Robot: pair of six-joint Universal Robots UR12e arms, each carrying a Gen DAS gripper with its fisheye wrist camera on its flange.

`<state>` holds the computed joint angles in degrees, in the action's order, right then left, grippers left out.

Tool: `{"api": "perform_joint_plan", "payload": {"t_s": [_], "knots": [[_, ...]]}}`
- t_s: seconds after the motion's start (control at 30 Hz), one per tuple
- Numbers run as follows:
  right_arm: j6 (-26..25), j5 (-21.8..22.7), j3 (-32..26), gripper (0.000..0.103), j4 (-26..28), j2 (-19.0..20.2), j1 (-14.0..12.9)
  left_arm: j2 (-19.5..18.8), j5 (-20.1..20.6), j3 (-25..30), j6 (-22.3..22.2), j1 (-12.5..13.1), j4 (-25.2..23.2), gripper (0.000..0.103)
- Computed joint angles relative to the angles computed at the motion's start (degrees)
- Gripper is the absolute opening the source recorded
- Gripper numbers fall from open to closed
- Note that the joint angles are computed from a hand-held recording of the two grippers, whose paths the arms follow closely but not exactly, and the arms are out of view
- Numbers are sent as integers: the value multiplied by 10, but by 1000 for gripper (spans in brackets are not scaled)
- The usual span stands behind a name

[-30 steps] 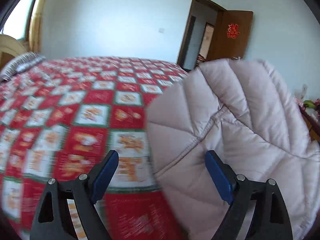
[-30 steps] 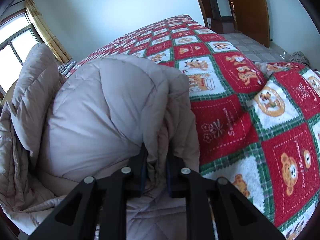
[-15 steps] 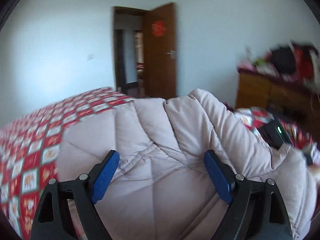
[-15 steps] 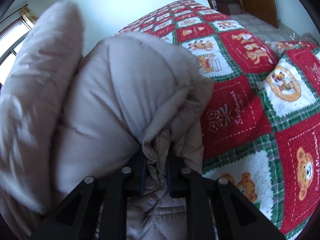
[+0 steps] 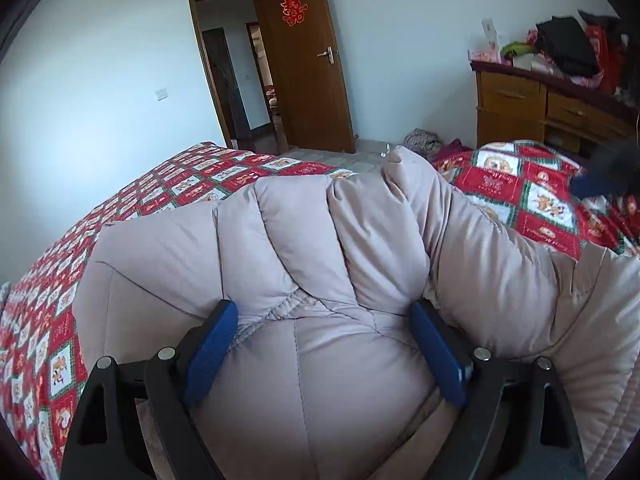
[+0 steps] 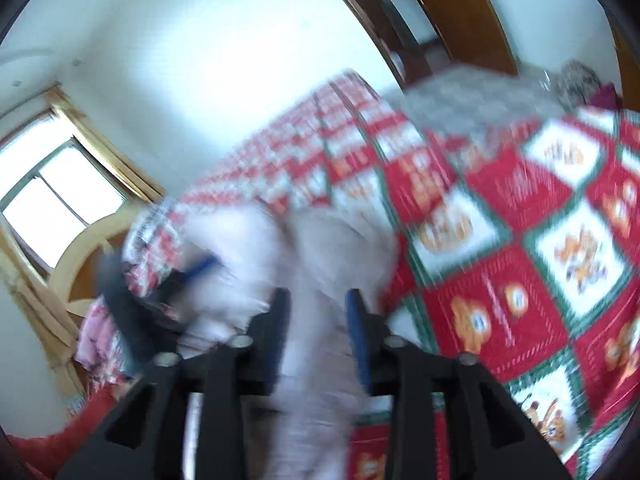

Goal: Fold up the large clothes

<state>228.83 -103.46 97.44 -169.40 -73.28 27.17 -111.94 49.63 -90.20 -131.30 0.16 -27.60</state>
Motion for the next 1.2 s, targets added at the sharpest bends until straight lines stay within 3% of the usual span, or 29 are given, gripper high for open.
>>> {"api": "perform_joint_plan", "payload": {"t_s": [0.03,0.1,0.17,0.2,0.23,0.4,0.63,0.87,0.93,1.03,1.2], "knots": [[-22,12,-24,75,39,8,0,2,11,-3,3,-4,7,88],[-51,-11,-69,73,126,26,8,3,20,-7,6,-5,16,89],[-60,-25,-96,51,177,43,11,1,17,-6,4,-4,15,89],[-53,-13,-102,30,193,51,7,1,16,-5,3,-3,12,89],[-44,-4,-95,25,191,52,4,0,16,-4,3,-2,12,89],[-31,-15,-87,22,217,65,-2,0,23,-7,2,-5,20,89],[11,-36,-98,22,202,88,2,-5,38,-3,-14,-7,27,89],[12,21,-98,18,153,99,-13,-16,62,8,-52,-10,31,89],[30,19,-93,15,134,102,-13,-21,61,14,-63,-10,26,89],[43,-10,-104,14,145,109,-4,-24,59,20,-67,-10,11,90],[43,1,-104,13,142,109,-5,-12,100,2,-62,-15,53,90]]}}
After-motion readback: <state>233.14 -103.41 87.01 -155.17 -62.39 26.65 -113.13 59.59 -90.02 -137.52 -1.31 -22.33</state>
